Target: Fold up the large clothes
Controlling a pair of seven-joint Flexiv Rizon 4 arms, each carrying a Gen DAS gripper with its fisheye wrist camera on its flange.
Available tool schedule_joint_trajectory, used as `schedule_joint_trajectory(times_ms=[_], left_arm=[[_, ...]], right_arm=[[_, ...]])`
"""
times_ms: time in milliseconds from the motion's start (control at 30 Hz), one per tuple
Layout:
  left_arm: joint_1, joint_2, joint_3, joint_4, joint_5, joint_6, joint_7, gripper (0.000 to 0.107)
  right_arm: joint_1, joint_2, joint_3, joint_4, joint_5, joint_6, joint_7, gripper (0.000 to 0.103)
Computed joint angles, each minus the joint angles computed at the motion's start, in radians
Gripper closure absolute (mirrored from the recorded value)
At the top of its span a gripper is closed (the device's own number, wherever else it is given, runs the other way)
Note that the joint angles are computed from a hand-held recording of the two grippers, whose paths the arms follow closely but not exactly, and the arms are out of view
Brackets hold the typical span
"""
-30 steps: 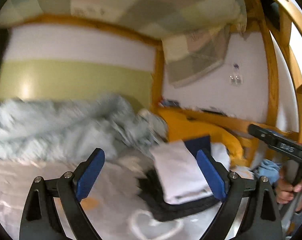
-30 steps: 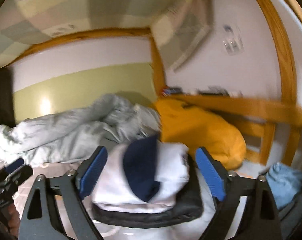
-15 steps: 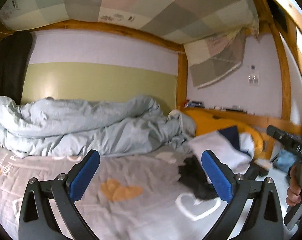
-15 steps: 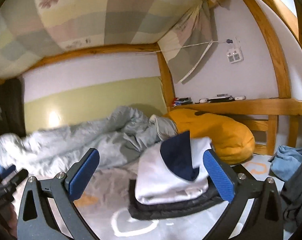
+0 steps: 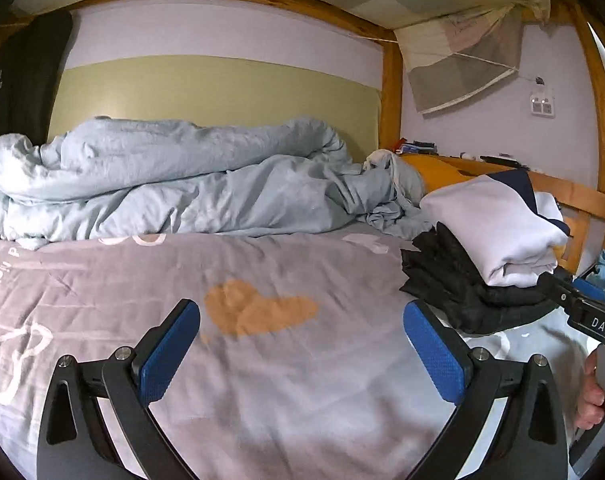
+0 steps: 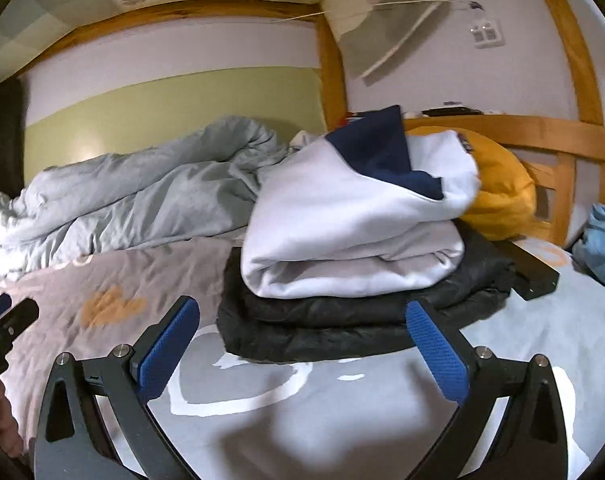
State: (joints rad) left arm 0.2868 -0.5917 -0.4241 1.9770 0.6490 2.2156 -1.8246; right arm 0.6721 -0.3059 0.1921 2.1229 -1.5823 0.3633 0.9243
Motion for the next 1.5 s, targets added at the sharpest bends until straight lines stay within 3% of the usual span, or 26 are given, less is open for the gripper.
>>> schedule_joint_trajectory(times_ms=[167, 333, 633, 1100, 1500], left_arm=[[0.055, -0.007, -0.060, -0.005, 0.026, -0.044, -0.027, 0.004], [0.054, -0.005, -0.059, 0.005, 0.011, -0.031, -0.012, 0.004], [0.013, 0.003, -0.009, 0.006, 0.013, 0.015, 0.003, 0.004], [0.055, 0.008, -0.053, 0.004, 0.042, -0.034, -0.028, 0.004], [0.033, 0.015, -0.030, 0.015, 0.021, -0.019, -0.005, 0.004]], right_arm=[[0.002, -0.019, -0.005, -0.028, 0.030, 0.013, -0.079, 0.000], [0.035, -0.034, -0.008, -0.049, 0.041, -0.047, -0.128, 0.000], [0.037, -0.023, -0.005, -0.039, 0.055, -0.051, -0.092, 0.000], [0.031, -0.021, -0.005, -0.038, 0.048, -0.043, -0.100, 0.000], [0.030, -0.025, -0.008, -0.043, 0.043, -0.034, -0.110, 0.000]])
